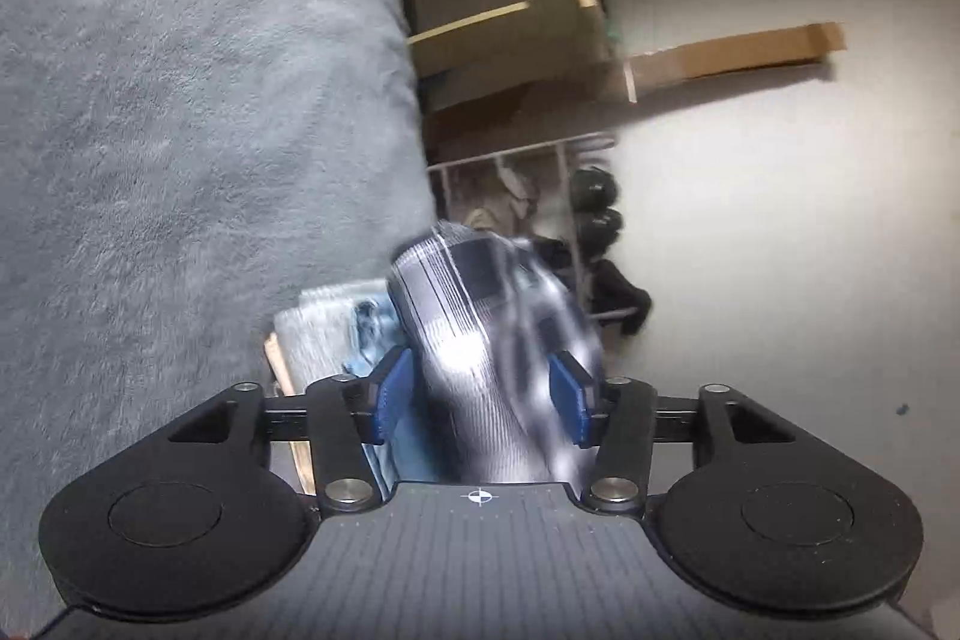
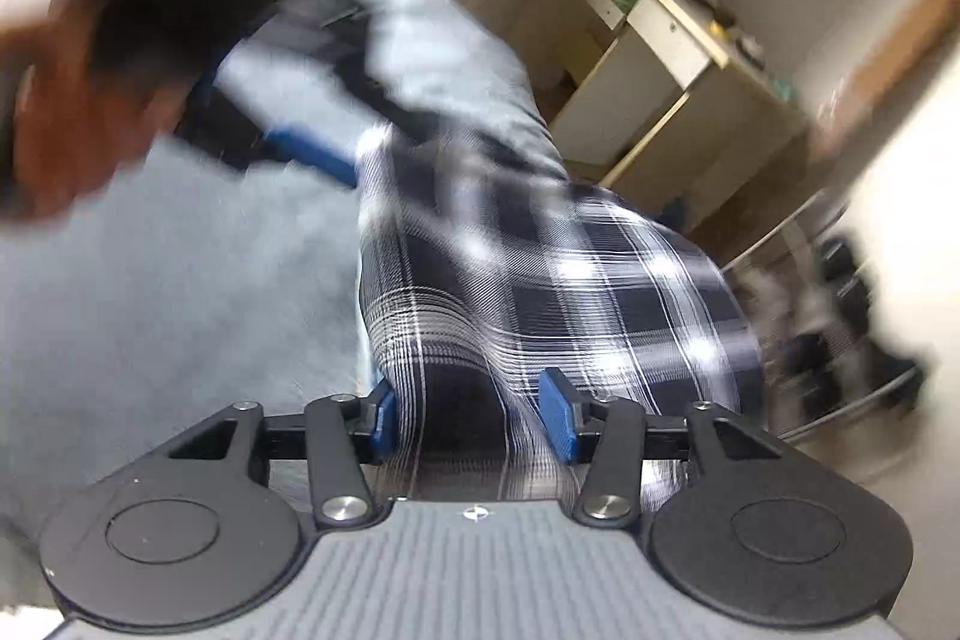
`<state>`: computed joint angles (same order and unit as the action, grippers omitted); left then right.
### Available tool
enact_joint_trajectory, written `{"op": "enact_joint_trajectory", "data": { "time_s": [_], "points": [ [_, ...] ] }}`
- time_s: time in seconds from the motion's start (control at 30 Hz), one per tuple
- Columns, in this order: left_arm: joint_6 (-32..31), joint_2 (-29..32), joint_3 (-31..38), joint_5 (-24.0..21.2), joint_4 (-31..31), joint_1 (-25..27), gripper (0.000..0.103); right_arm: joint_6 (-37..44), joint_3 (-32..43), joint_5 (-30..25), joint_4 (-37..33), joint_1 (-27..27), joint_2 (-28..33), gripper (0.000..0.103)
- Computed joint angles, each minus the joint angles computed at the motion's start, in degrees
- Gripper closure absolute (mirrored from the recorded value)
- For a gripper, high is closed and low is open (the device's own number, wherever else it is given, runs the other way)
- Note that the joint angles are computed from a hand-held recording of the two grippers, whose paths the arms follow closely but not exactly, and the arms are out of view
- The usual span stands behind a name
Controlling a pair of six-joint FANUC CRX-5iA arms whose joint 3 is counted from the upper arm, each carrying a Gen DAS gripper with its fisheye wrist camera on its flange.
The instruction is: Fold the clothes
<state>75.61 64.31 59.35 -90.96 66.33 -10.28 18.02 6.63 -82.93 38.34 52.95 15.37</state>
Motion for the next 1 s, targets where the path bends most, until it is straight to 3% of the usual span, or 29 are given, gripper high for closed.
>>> {"op": "enact_joint_trajectory", "data": {
  "time_s": [0.2,0.27,0.37,0.53,0.7,0.8,0.87,1.0],
  "points": [
    [-9.5,-5.2,-7.9,-5.1,-1.9,-0.7,0.052,-23.4,-15.7,14.2,1.9,-2.3,-19.0,0.039],
    [-13.1,-7.0,-10.6,-5.9,-2.8,-1.4,0.052,-30.3,-19.6,15.3,3.5,-2.8,-23.0,0.039],
    [-18.9,-10.5,-15.1,-4.8,-5.2,-2.3,0.051,-37.8,-23.9,15.1,5.9,-3.1,-27.0,0.039],
    [-27.6,-16.9,-23.3,1.5,-9.2,-3.6,0.047,-42.9,-30.4,16.2,8.1,-5.0,-32.1,0.039],
    [-27.6,-20.7,-28.7,5.7,-12.1,-3.9,0.047,-43.6,-36.9,24.2,6.2,-11.9,-37.5,0.037],
    [-26.7,-22.4,-31.6,6.7,-12.4,-3.8,0.047,-39.9,-38.8,30.8,1.0,-17.6,-38.9,0.036],
    [-27.0,-23.6,-33.4,7.1,-12.9,-3.7,0.047,-33.4,-38.9,35.6,-5.3,-21.0,-39.2,0.034],
    [-27.8,-25.5,-36.6,9.6,-12.5,-4.1,0.049,-22.5,-37.2,38.7,-17.1,-24.9,-38.1,0.034]
  ]
}}
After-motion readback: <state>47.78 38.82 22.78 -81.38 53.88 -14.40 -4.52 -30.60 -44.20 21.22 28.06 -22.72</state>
